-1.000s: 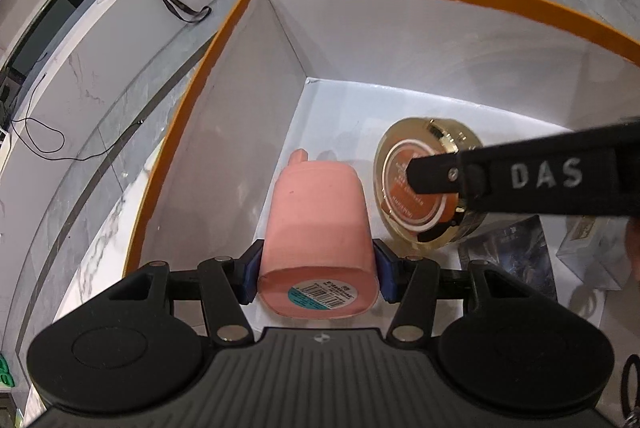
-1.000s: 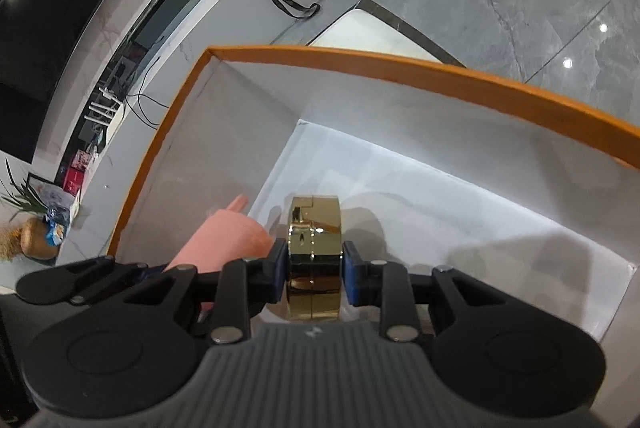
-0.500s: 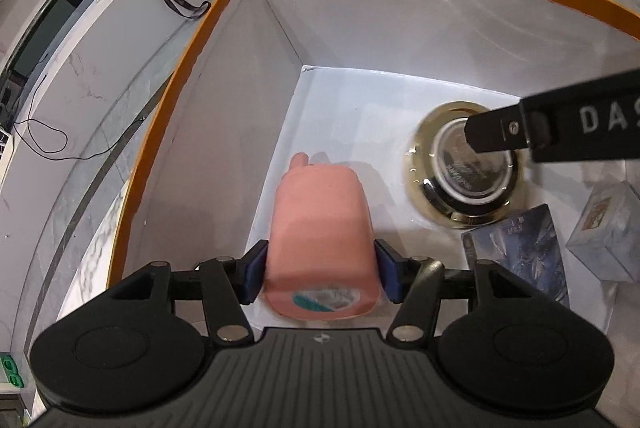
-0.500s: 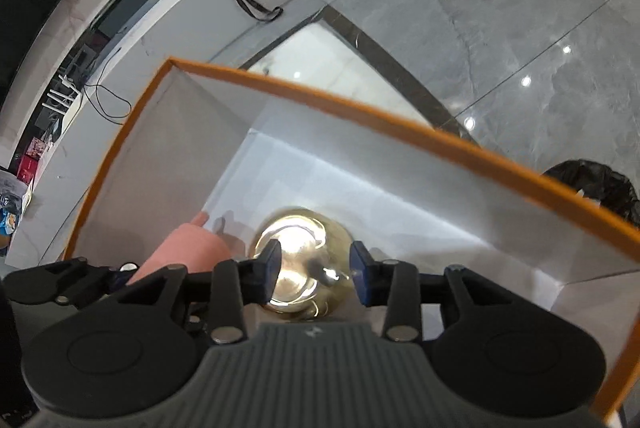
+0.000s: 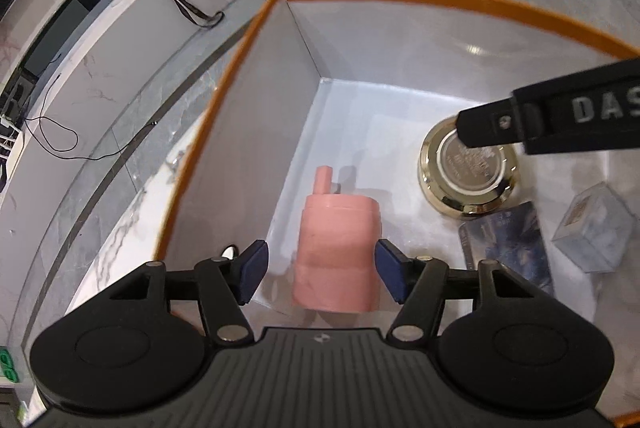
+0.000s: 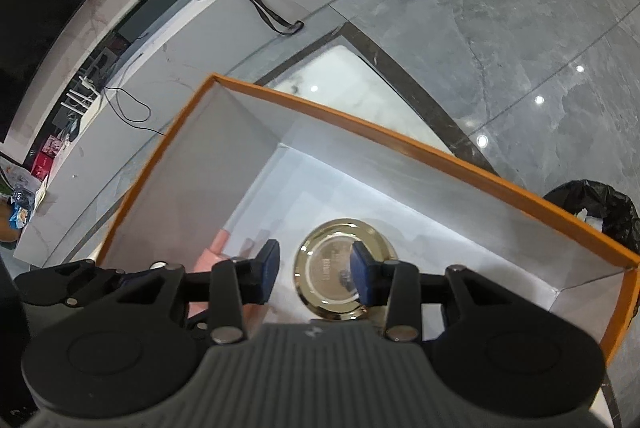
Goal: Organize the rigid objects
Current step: 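Open left tool to release pink bottle while right tool releases gold jar, then withdraw both tools from the orange box toward the table objects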
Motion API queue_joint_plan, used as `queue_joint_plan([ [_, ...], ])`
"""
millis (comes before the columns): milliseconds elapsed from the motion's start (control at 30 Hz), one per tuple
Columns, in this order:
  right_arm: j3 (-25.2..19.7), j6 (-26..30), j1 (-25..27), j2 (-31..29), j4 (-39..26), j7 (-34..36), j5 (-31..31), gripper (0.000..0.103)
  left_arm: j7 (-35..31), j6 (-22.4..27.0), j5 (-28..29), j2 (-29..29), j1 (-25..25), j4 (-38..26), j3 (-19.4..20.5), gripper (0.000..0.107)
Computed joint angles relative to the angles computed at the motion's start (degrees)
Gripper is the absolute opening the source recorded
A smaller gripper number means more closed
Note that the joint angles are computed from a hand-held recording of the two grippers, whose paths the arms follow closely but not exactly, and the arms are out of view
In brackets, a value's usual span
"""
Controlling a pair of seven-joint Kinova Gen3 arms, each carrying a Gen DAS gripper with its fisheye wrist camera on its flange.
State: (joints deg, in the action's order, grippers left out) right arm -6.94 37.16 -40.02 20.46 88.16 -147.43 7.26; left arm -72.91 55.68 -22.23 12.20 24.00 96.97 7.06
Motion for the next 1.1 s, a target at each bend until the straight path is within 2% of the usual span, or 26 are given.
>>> queue_joint_plan([
  [167,0.4,0.6,-2.3,-1.0,-0.9,-1.1,2.8,0.041,-2.2,-2.3,2.8,-6.2,-2.5,2.9,0.3,0.072],
  [233,0.8,1.1,-3.9,-1.4,-1.4,-2.0,5.2,0.044,-2.4,-2.7,3.6,-8.9,-3.7,4.2,0.4,0.072],
  [500,0.6,5.5,-10.1,-2.6,-3.8,-6.3,15.3,0.044,-3.2,-2.4,5.1,-17.3,-9.4,8.7,1.0,0.072],
  [767,-1.1,8.7,-14.5,-2.5,-5.8,-7.9,21.2,0.046,-7.5,-4.0,11.3,-25.0,-14.8,13.9,-0.5,0.072],
  [900,-1.5,9.9,-16.6,-2.1,-6.8,-8.4,23.6,0.051,-8.1,-7.3,13.1,-29.6,-17.2,18.9,-0.6,0.072],
  [1100,-2.1,10.2,-19.4,-2.0,-6.7,-7.6,26.5,0.051,-5.1,-12.2,12.4,-37.7,-20.8,28.4,1.9,0.074],
])
